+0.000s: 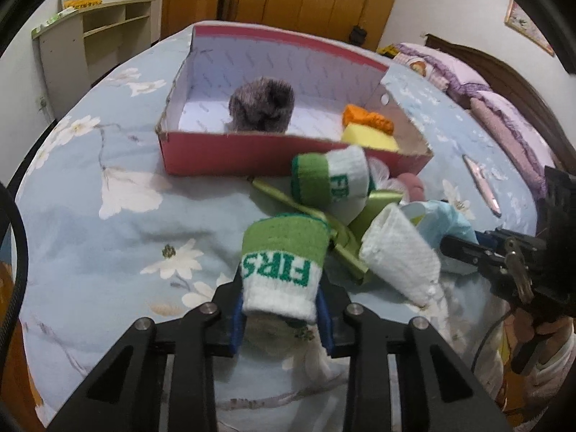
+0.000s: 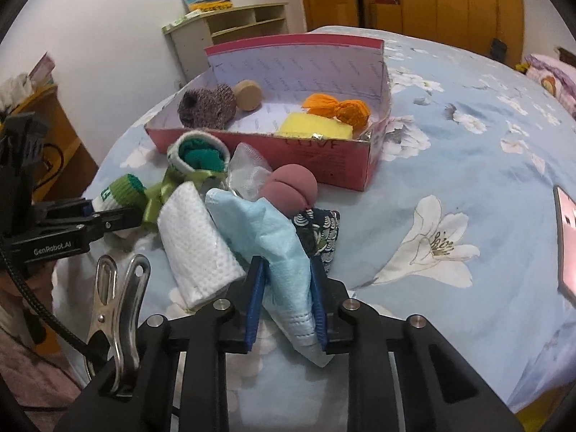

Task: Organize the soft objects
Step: 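Grasp the light-blue mask with the right gripper while left lifts the wristband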

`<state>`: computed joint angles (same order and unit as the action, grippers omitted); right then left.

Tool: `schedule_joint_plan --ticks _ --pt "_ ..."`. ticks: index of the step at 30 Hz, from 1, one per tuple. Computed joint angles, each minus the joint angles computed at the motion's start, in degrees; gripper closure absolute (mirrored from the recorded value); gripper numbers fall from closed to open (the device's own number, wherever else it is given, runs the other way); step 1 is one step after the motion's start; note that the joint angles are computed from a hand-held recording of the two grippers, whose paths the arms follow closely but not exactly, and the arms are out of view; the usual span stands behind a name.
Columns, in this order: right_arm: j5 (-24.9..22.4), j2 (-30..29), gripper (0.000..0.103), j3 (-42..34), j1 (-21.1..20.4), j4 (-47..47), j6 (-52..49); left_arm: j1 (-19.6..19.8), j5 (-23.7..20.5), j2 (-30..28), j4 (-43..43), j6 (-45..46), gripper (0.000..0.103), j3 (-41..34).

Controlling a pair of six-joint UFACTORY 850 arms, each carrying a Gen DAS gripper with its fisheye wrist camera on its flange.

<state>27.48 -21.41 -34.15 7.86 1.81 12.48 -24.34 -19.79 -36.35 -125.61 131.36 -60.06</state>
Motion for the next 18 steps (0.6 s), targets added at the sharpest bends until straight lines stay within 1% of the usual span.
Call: schedule_joint_plan --ticks 3,9,14,16,18 --pt "1.3 0.9 0.079 0.6 1.3 5.6 -1.9 0.6 -0.8 -0.2 3.7 -1.4 0.070 -1.0" --pt "2.1 3.1 0.079 1.3 4.4 15.7 -5.8 1.3 -3.5 0.3 4.1 -1.2 0.070 -0.9" --pt "3.5 6.4 0.079 2.6 6.4 21.4 -10.3 1.4 -4.6 1.2 2.6 -0.2 0.070 -0.3" --pt "4.2 7.0 0.079 2.7 7.0 23.4 -12.0 1.5 -4.6 2.0 0.9 1.6 0.070 0.1" --pt "4.5 7.3 0.079 2.7 7.2 23.3 -11.5 1.5 -4.7 2.6 -1.3 4.1 0.070 0.5"
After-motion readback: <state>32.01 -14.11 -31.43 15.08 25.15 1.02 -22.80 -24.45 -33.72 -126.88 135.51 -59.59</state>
